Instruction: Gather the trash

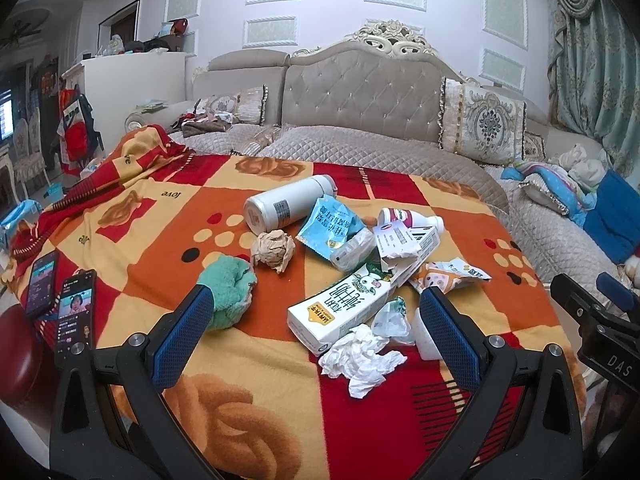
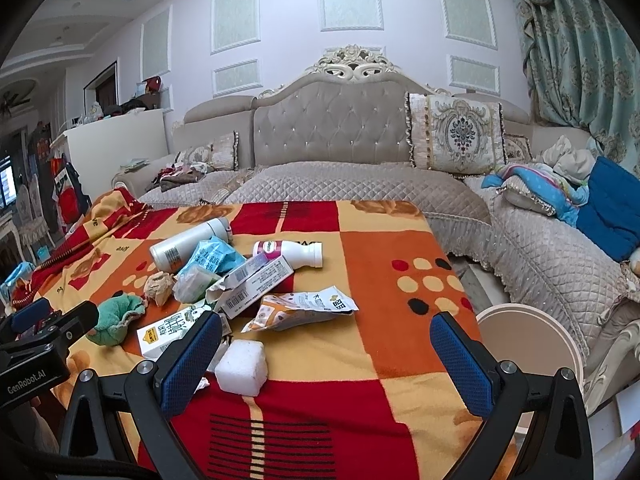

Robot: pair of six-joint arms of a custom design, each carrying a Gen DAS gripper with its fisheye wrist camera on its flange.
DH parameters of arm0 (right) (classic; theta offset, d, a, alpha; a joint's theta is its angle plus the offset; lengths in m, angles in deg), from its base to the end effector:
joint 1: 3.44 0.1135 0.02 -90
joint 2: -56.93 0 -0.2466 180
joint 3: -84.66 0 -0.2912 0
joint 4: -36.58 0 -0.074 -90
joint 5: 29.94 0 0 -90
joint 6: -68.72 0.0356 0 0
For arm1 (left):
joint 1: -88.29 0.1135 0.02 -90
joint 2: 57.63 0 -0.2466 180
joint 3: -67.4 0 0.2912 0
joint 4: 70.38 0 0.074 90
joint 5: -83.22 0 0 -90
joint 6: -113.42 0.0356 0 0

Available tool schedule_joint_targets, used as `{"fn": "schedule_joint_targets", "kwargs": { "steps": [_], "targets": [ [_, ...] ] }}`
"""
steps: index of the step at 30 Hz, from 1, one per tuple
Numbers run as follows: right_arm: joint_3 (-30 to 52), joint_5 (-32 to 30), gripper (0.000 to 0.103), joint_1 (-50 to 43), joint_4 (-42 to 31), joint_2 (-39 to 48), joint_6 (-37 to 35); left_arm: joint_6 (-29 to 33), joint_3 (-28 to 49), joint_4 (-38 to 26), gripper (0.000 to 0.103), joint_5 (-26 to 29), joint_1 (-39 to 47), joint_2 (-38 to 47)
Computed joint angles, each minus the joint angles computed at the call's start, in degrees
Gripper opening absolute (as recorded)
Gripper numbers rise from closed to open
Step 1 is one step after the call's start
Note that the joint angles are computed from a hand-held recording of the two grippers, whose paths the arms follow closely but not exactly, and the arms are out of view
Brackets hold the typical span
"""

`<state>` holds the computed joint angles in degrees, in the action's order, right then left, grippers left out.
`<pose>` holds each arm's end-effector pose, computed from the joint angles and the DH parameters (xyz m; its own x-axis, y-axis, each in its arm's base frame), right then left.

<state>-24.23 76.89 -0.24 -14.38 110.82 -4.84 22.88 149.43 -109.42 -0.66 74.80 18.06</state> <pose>0.2429 0.0033 0.3389 -0.4790 0.2445 -0.8431 0.3363 0.9383 0.0811 0.3302 -0.0831 0.3255 -0.5283 0.1171 -0.8409 0.3142 0.9471 -0.0655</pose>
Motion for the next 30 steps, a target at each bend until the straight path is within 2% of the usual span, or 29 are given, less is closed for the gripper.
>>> {"fn": "schedule_joint_targets", "kwargs": {
  "steps": [21, 30],
  "targets": [
    [-0.36, -1.94, 0.103, -0.22, -0.96, 2.51, -0.58, 1.35, 1.04, -1.66, 0.102, 1.12, 2.06, 2.60],
    [-1.39, -10.03, 0.103, -3.79, -1.99, 5.44, -1.69, 7.77, 2.54, -7.21, 0.102, 7.04, 9.68, 5.29]
  ]
}}
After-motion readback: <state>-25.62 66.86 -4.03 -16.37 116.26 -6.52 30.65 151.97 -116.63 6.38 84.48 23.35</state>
